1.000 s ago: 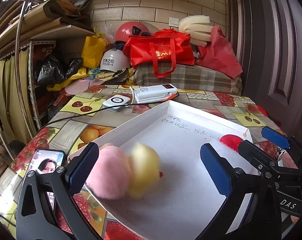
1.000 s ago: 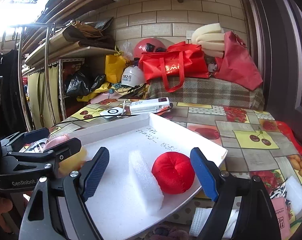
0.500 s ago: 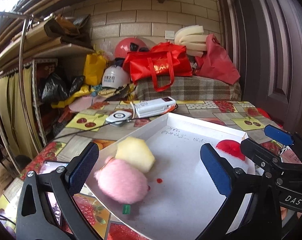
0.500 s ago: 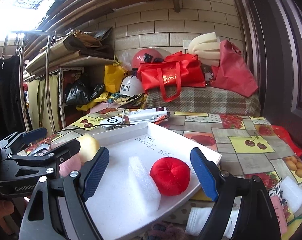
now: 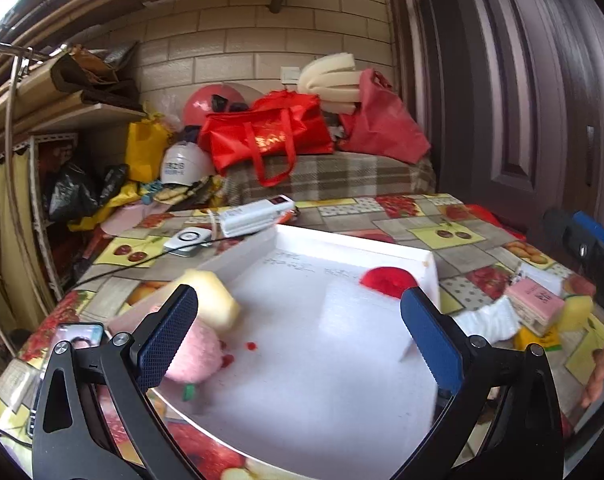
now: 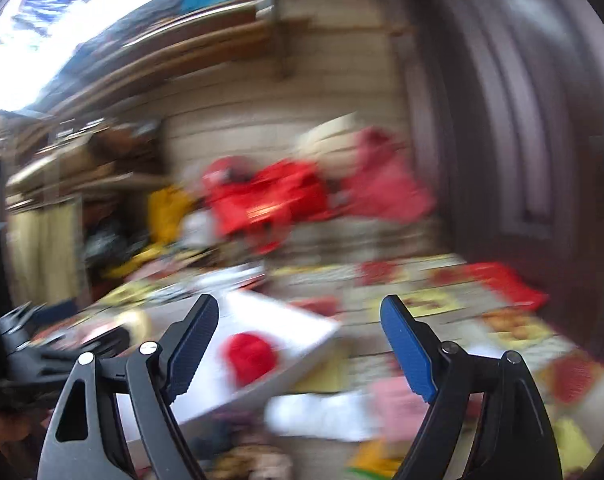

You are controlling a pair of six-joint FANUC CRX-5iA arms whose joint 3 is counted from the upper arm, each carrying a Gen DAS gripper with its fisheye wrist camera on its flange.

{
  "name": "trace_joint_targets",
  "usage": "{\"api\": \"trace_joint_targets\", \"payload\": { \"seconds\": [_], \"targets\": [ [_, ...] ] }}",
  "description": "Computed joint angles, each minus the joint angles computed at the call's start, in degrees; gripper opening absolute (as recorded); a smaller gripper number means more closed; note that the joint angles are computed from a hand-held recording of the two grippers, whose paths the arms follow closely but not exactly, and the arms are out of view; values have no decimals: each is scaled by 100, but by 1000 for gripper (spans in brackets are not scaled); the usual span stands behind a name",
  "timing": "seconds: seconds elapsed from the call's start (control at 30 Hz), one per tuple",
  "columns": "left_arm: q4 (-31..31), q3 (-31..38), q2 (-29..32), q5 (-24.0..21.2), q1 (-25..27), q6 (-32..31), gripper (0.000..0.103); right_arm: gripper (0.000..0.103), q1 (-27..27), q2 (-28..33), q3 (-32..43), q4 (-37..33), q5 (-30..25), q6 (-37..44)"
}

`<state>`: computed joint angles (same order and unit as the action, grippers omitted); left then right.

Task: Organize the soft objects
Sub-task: 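Move the left tool to the beige knotted rope toy while the right tool returns to the pile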

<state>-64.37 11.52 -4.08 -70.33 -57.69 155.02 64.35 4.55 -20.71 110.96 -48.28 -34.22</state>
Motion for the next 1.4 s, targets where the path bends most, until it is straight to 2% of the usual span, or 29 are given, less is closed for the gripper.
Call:
{"api": "trace_joint_targets", "payload": {
  "seconds": [0.03,0.07,0.1,0.17,0.23,0.3,0.4,0.43,0.53,0.6,0.63,0.67,0.8,0.9,1.0,1.03,1.13,1.17,1.3,1.33,1.4],
  "targets": [
    [37,60,51,-56,-7,-51,103,84,150,37,-5,-224,-533,50],
    [-1,144,125,-192,-46,-67,103,84,203,12,-62,-312,-821,26],
    [-41,225,197,-327,-88,-76,103,84,192,-59,-140,-347,-887,-23],
    [-55,215,198,-273,-107,-54,103,84,58,-311,-344,-452,-621,-84],
    [110,111,105,-5,-31,-66,103,84,-55,-480,-455,-610,-347,9],
    [527,-21,-8,473,171,-314,103,84,-147,-671,-575,-915,-120,204],
    [1654,-345,-234,1619,672,-1177,102,84,-238,-955,-750,-1431,130,474],
    [2011,-411,-259,1893,800,-1508,102,87,-241,-1041,-814,-1576,165,521],
    [3903,-770,-303,2849,1377,-3311,102,90,-324,-1260,-941,-2070,279,433],
    [5378,-1051,-241,3229,1650,-4780,102,90,-426,-1357,-1025,-2212,458,164],
    [5804,-1037,-140,3194,1661,-5252,102,90,-434,-1379,-1048,-2284,475,96],
    [5930,-923,-19,3045,1593,-5476,102,90,-450,-1387,-1047,-2386,497,70],
    [6132,-395,477,2547,1447,-5876,102,90,-485,-1427,-1056,-2613,627,155],
    [6033,125,912,2046,1422,-5747,102,90,-560,-1467,-1107,-2553,776,69],
    [5861,935,1538,1027,1400,-5419,102,90,-668,-1508,-1155,-2495,946,-59],
    [6076,986,1632,901,1446,-5446,102,90,-697,-1531,-1183,-2470,991,-130],
    [7371,284,1401,1537,1585,-6257,102,90,-784,-1597,-1259,-2393,1127,-323],
    [7554,133,1328,1670,1560,-6433,102,90,-813,-1615,-1281,-2378,1179,-390],
    [6723,-6,938,2011,1300,-5811,102,90,-941,-1668,-1336,-2418,1440,-560],
    [6287,62,877,1973,1228,-5440,102,90,-982,-1692,-1367,-2383,1503,-649],
    [5807,317,964,1634,1163,-5034,102,90,-1029,-1722,-1406,-2331,1572,-771]
  ]
}}
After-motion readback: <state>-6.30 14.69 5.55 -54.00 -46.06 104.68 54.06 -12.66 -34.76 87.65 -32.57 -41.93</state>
